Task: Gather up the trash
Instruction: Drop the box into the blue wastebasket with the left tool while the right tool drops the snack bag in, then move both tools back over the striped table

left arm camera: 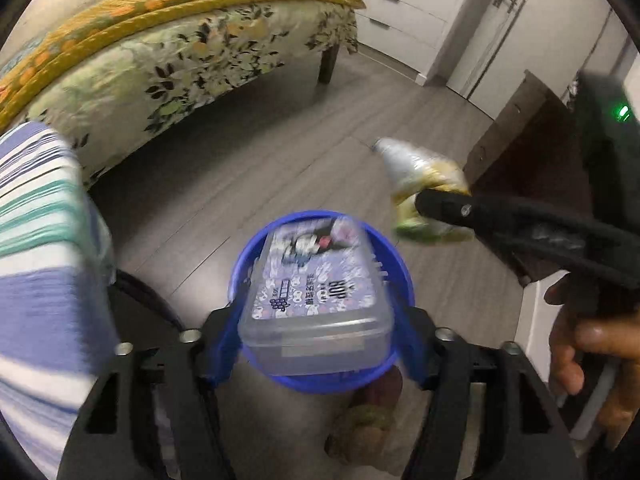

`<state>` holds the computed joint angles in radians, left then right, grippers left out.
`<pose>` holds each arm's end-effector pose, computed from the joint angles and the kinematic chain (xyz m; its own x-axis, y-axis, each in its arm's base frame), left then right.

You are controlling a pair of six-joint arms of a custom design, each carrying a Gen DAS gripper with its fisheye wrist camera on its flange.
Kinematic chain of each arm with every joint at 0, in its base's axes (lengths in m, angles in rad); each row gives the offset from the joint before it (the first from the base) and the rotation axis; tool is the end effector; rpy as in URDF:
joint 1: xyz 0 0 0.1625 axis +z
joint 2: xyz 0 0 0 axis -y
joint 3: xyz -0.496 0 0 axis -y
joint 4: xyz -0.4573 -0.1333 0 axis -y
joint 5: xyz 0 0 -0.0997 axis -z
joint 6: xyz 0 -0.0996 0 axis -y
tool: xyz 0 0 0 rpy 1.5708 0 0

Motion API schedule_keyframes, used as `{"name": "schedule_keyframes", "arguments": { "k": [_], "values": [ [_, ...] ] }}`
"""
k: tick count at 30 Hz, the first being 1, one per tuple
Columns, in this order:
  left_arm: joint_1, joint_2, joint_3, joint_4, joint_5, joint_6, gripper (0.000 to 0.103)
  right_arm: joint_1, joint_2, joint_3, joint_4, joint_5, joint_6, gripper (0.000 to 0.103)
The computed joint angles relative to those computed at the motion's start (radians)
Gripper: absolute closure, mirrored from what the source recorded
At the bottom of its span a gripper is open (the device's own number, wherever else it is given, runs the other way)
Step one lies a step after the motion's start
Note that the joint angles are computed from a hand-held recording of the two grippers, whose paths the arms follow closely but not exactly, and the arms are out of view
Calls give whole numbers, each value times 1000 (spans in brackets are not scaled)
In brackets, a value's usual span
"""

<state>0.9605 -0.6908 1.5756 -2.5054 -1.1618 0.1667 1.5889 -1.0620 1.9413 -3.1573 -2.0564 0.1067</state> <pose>-0.3031 -0.7351 0.0384 -0.6577 0.6384 -0.3999 0.6911 0.7226 0.0168 0.0989 -0.6646 0.2412 -0.8861 0.3665 0.2836 0.0811 0.7251 -0.6838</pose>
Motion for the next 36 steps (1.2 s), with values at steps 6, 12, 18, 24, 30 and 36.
{"name": "schedule_keyframes", "arguments": {
  "k": [6, 12, 18, 24, 30, 36],
  "values": [
    [-9, -10, 14, -54, 4, -1, 13, 9, -2, 8, -88, -41, -14, 18],
    [-33, -127, 117, -167, -11, 58, 6, 57, 47, -16, -154, -187, -94, 6],
    [-23, -260, 237, -228, 94, 112, 5, 122, 111, -35, -278, -270, -227, 6],
    [51, -411, 334, -246, 223, 103, 5, 202, 221, -83, -392, -283, -446, 6],
    [133, -526, 359, -236, 354, 104, 5, 294, 331, -149, -316, -216, -465, 6],
    [214, -568, 309, -215, 457, 102, 5, 383, 450, -298, -100, -115, -447, 6]
  ]
}}
